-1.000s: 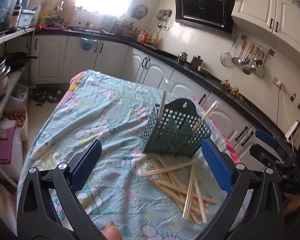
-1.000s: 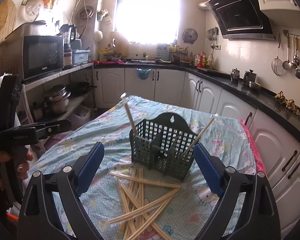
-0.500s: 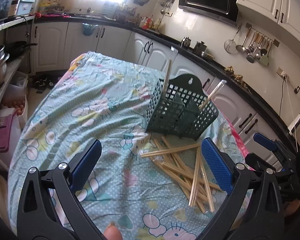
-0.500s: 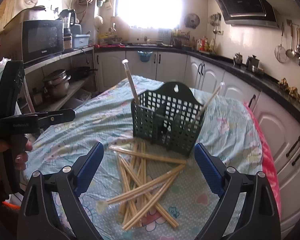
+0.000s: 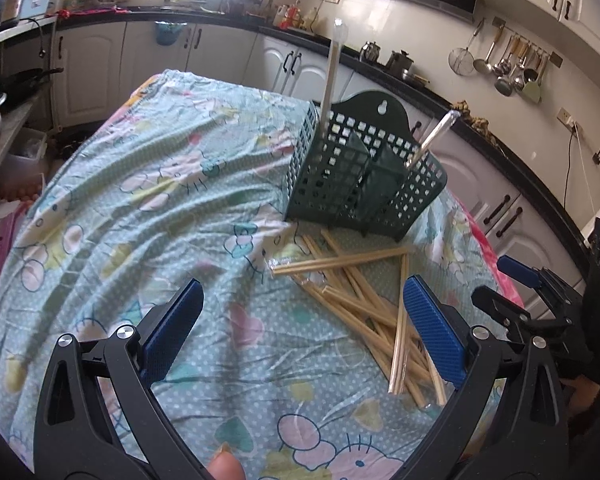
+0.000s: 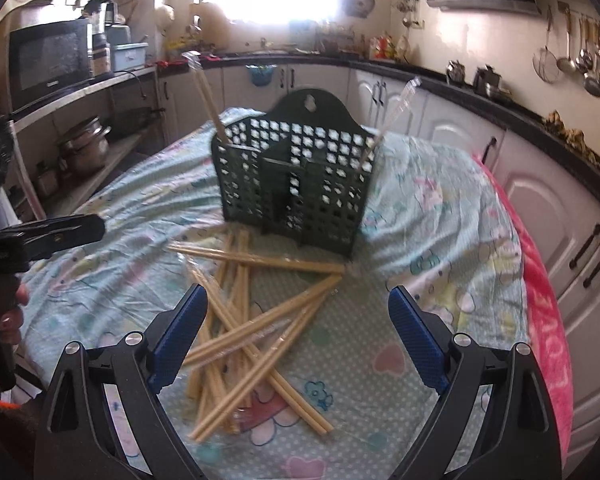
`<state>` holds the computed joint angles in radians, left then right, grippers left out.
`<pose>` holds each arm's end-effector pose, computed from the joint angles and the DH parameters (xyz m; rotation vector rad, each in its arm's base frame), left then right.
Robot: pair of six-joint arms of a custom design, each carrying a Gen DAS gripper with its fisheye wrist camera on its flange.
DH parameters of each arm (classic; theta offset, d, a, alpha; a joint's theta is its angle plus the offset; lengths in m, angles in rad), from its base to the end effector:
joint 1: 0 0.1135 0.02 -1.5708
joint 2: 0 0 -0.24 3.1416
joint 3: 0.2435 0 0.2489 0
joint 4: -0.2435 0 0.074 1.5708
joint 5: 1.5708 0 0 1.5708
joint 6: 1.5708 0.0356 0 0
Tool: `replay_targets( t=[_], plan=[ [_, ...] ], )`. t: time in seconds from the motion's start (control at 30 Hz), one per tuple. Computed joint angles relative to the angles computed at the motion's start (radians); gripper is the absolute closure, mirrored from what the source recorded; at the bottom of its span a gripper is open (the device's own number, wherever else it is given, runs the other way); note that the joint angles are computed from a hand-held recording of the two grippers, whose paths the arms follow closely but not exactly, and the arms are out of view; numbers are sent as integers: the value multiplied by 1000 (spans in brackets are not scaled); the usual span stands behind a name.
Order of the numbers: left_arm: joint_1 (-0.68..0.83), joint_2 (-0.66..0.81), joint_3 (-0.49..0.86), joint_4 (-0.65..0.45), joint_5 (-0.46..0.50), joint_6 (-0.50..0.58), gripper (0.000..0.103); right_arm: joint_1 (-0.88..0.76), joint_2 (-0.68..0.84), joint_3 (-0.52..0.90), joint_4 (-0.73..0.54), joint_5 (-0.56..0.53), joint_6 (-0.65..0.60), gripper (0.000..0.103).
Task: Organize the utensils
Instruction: 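Move both open grippers back down to the chopstick pile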
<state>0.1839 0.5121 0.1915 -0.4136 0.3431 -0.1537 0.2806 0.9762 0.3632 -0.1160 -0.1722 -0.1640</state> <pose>0.1386 0.0136 0.1399 -0.2095 2.2721 -0.3788 0.1895 0.0610 0.1498 -0.5934 2.2223 0.2580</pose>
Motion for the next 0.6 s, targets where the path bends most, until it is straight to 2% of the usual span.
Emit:
replay_targets(
  t=[0.33,0.6],
  plan=[
    [-33,197,-39,195,-1,-27,11,-82,285,63,152,-13,15,14],
    [13,468,2,389,66,-39,13,-90,465,157,204,-12,31,14]
  ],
)
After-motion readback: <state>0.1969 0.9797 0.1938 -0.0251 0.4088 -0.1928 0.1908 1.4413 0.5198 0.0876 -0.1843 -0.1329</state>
